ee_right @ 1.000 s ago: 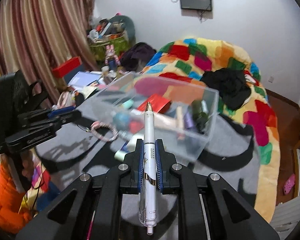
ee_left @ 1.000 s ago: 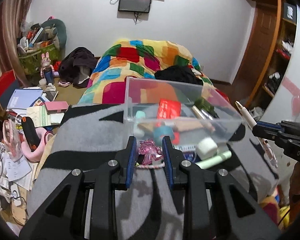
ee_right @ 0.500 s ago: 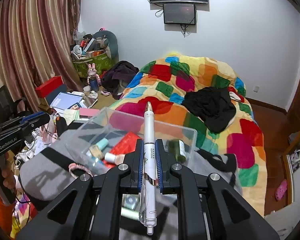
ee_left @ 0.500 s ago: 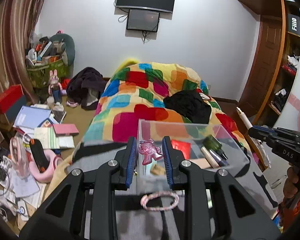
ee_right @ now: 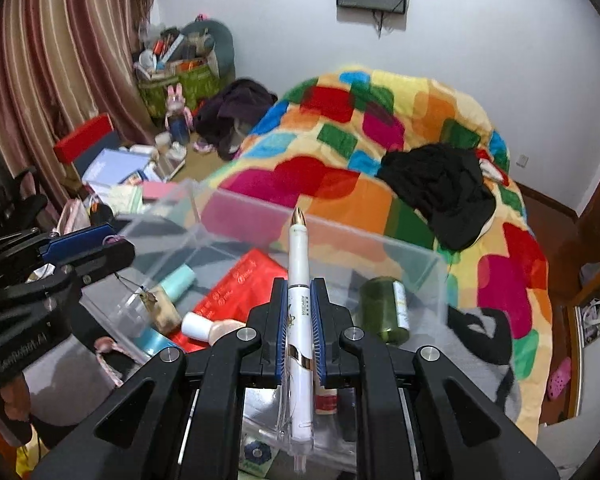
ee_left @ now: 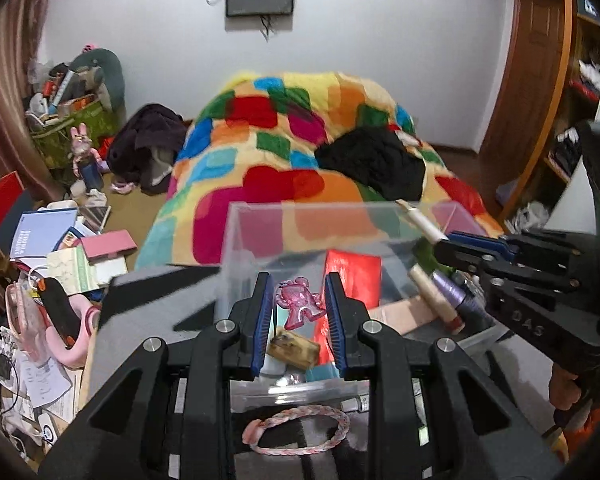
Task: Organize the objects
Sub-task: 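Carry the white pen into the clear box with the right tool while the left drops the pink toy in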
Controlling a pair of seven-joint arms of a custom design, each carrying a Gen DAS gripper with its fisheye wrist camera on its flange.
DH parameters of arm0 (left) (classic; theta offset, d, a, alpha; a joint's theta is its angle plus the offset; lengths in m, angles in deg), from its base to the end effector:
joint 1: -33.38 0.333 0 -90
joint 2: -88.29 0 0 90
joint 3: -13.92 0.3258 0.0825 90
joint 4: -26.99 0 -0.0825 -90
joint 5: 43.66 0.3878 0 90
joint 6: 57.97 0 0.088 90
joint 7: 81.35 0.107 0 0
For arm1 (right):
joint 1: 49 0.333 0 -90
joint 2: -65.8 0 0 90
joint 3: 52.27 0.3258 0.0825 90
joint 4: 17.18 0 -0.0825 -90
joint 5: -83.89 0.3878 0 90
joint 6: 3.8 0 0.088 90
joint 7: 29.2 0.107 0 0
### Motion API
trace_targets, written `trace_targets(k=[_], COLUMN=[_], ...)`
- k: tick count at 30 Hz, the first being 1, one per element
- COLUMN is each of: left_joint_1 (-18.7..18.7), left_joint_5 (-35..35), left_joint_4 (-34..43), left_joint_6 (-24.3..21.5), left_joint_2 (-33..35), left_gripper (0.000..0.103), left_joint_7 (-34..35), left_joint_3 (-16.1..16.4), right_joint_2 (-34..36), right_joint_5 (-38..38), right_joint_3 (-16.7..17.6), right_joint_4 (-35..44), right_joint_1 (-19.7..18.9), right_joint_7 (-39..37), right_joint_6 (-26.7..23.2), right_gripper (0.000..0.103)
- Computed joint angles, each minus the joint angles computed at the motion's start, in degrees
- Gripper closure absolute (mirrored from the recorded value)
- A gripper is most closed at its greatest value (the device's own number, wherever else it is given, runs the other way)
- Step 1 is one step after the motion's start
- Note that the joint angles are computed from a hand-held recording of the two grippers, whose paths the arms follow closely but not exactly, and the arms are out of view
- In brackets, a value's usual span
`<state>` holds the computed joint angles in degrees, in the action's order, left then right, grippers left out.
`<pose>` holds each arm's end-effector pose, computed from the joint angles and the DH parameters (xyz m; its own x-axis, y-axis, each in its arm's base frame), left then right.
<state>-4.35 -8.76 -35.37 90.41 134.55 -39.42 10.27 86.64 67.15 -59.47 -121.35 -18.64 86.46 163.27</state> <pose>0.6225 -0.5356 0.4251 -0.2720 -0.9611 0.0478 -0.6758 0.1554 -0.7205 0.6262 0.2982 0.4315 0.2469 -0.9689 -0.0193 -0.7101 -0.1673 -0.6839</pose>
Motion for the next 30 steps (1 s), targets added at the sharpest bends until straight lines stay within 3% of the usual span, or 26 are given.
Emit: trace_targets(k=[9,13,20,25,30], left_joint_1=[0.8,0.7,0.4,0.1,1.0], left_joint_5=[-4.9,-6.5,-4.8,-2.0,0.0], left_joint_4=[5.6,5.8,-2.0,-6.9,-13.5], left_joint_6=[-3.0,-3.4,1.5,3.5,6.6], left_joint_2=[4.2,4.3,-1.0,-4.7,-9.0], left_gripper=[0.077,0.073,0.047,0.035,0.023], left_joint_7=[7.0,8.5,4.2,0.7,-3.0], left_joint_3=[-2.5,-2.6,-1.2,-0.5,-1.1], right_joint_2=[1.9,1.4,-1.8,-5.4,-8.9], right_joint_5=[6.0,4.4,4.3,-0.3,-7.4], right_joint_3=[4.3,2.4,2.7,0.5,-1.2], right_joint_4=[0.9,0.0,-3.4,-7.8,-11.7], right_joint_1=[-2.9,-1.2,-1.5,0.1,1.2], right_joint_7=[-8.5,-7.7,-6.6,-1.3,6.2], right_joint_6=[-3.1,-3.2,-2.1,0.5,2.4], right_gripper=[0.092,0.092,0.089,0.072,0.062])
